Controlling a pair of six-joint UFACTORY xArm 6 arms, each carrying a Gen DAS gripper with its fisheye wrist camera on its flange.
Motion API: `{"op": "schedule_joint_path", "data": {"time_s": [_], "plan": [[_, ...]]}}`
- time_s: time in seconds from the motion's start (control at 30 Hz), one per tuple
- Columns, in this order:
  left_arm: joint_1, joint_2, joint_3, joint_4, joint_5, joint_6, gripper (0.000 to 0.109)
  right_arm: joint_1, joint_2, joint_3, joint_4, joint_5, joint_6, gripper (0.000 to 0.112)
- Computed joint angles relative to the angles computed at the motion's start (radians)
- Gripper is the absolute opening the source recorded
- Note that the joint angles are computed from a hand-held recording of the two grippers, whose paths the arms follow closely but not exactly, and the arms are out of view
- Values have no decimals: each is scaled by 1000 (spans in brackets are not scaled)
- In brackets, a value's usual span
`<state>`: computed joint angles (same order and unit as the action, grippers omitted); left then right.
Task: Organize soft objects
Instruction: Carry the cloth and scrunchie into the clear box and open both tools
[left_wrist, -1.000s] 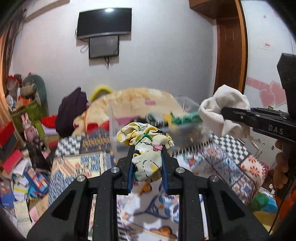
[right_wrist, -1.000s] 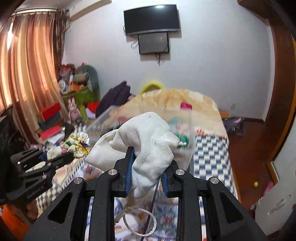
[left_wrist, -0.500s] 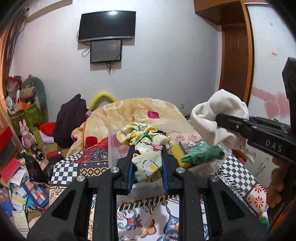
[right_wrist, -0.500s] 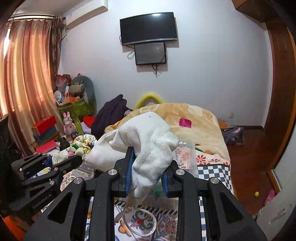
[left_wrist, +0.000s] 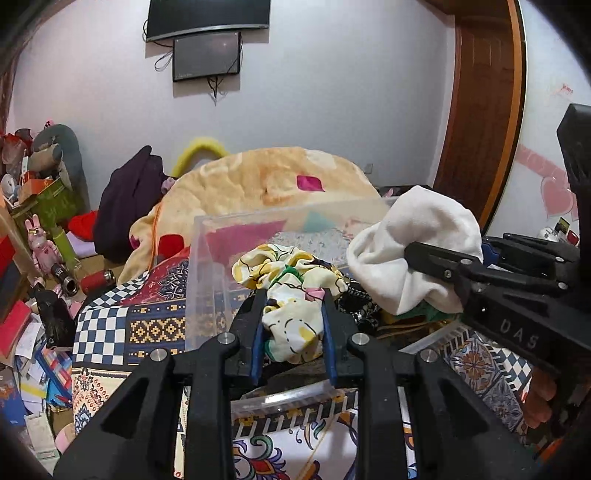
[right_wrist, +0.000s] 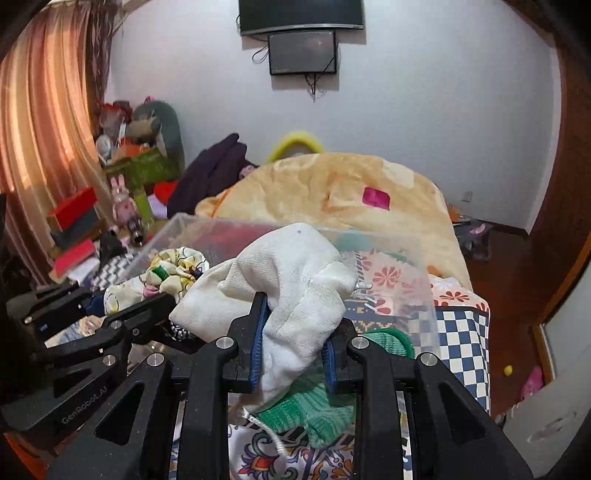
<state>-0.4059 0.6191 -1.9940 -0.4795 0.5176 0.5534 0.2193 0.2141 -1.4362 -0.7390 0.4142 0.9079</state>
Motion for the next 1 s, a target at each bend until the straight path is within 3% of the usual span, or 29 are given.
{"op": "schedule_joint_path", "data": {"time_s": [0.13,0.17,0.3,0.43,0.63,0.83,0.93,1.0], "plan": [[1,-6,11,24,-3,-2,46,8,-5,0,-27,33,-4,37],[1,-11,18,23,-5,1,52,7,-5,0,-22,38,-15,46],[6,-49,65,-12,-15,42,59,7,-24,11,-21,67,-18,69],[14,-113,135,-69,-18,87,61,7,-82,62,-15,53,-10,69],[10,-238,266,-170,-89,189,61,15,-204,155,-135,15,95,70],[1,-392,387,-384,-156,358,66,25,-335,233,-293,-11,251,70],[-9,-462,440,-475,-201,440,74,38,-390,250,-385,-5,337,71],[-13,-509,469,-553,-223,504,78,49,-416,257,-435,1,380,80]]}}
